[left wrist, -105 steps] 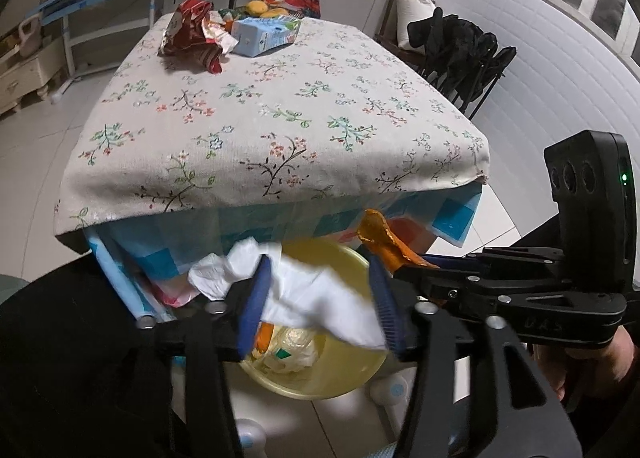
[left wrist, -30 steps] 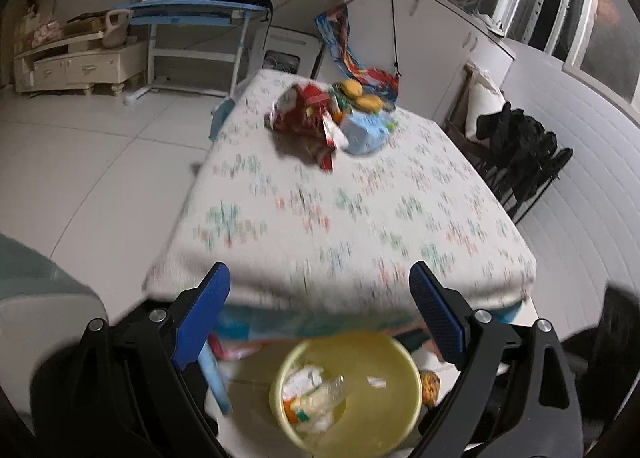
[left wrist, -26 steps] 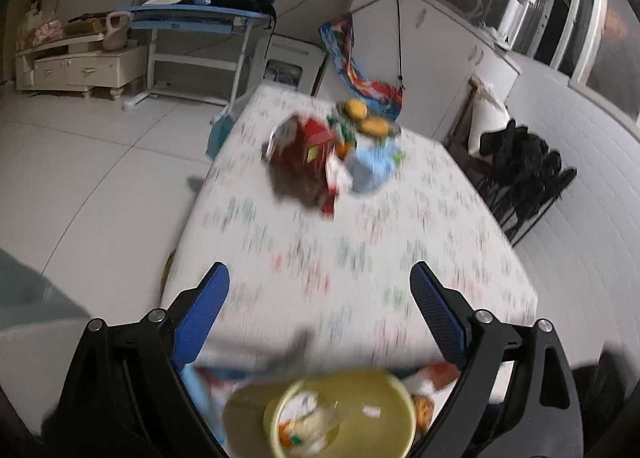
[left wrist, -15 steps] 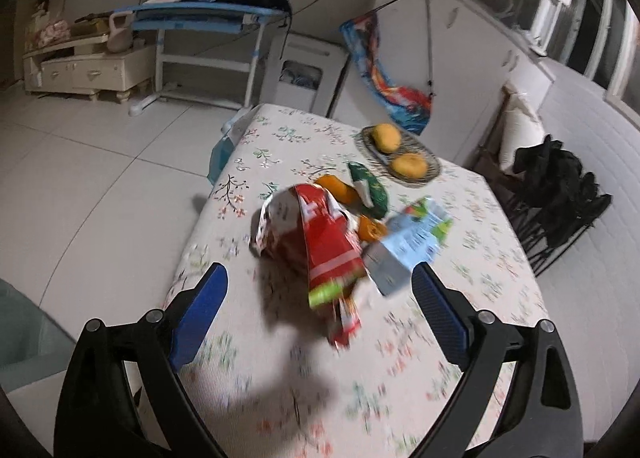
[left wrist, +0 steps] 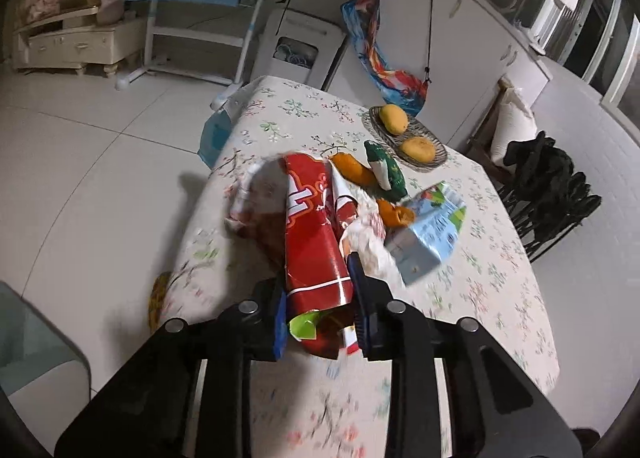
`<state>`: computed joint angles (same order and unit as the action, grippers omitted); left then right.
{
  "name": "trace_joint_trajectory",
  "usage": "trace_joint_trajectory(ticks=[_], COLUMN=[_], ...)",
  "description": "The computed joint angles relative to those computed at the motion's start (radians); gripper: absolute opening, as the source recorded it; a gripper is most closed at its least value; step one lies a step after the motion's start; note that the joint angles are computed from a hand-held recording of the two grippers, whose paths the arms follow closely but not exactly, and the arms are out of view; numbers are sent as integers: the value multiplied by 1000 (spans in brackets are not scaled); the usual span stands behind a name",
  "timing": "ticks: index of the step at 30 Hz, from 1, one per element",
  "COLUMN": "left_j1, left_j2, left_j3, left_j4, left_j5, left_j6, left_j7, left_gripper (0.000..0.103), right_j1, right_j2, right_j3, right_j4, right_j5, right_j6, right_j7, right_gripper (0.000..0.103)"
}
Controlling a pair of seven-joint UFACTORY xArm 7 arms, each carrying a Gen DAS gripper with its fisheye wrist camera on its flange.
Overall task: Collect trash
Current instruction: 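Grasp the red chip bag with the left tool while the right tool reaches the juice carton, then grasp the blue-and-green juice carton with the right tool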
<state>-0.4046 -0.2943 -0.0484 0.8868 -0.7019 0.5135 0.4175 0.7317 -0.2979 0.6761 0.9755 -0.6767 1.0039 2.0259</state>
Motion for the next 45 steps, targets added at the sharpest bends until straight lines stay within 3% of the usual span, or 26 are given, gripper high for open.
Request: trace_joint_trajectory(ticks=[8,11,13,17,18,24,26,31,36,40,45], left_j1=[-20,-23,-10,-8,-11,-37,-44,-47,-47,-42,-37], left_j2=[-238,-279,-280,-251,-237,-173,-161,-176,-189,-188,-188], left_j3=[109,115,94,63,51,51,73,83,86,80,73], left_j4=[-177,-220,-229,-211,-203,-168,-157,-169,-177,-177,-176], left_j5=[-102,-111,-85,-49,-35,15,3,-40,-67,-72,-73], left_j6=[145,162,145,88,66,24,56,66,90,100,103], left_j7=[117,148,139,107,101,80,91,137,166,171,177], left_gripper=[25,26,30,55,55,52,29,26,26,26,26], right_j1=[-1,-8,-16,-36,-41,-104,-137,-242,-364,-443,-477], right_j2=[9,-6,-12,-24,-30,-111,-142,-158,-163,-117,-49], right_j3=[-14,-23,-27,-37,-39,-76,-95,-127,-156,-168,-196], right_j4=[14,3,-1,-10,-12,-47,-69,-79,-120,-104,-81], right_j5=[-24,-24,-19,-13,-11,13,24,34,58,72,84], right_j6=[21,5,-5,-29,-31,-76,-117,-207,-352,-384,-400], right_j7=[-38,-33,-36,-45,-49,-95,-112,-160,-118,-106,-70], right_gripper=[66,66,66,66,66,66,66,66,66,66,66])
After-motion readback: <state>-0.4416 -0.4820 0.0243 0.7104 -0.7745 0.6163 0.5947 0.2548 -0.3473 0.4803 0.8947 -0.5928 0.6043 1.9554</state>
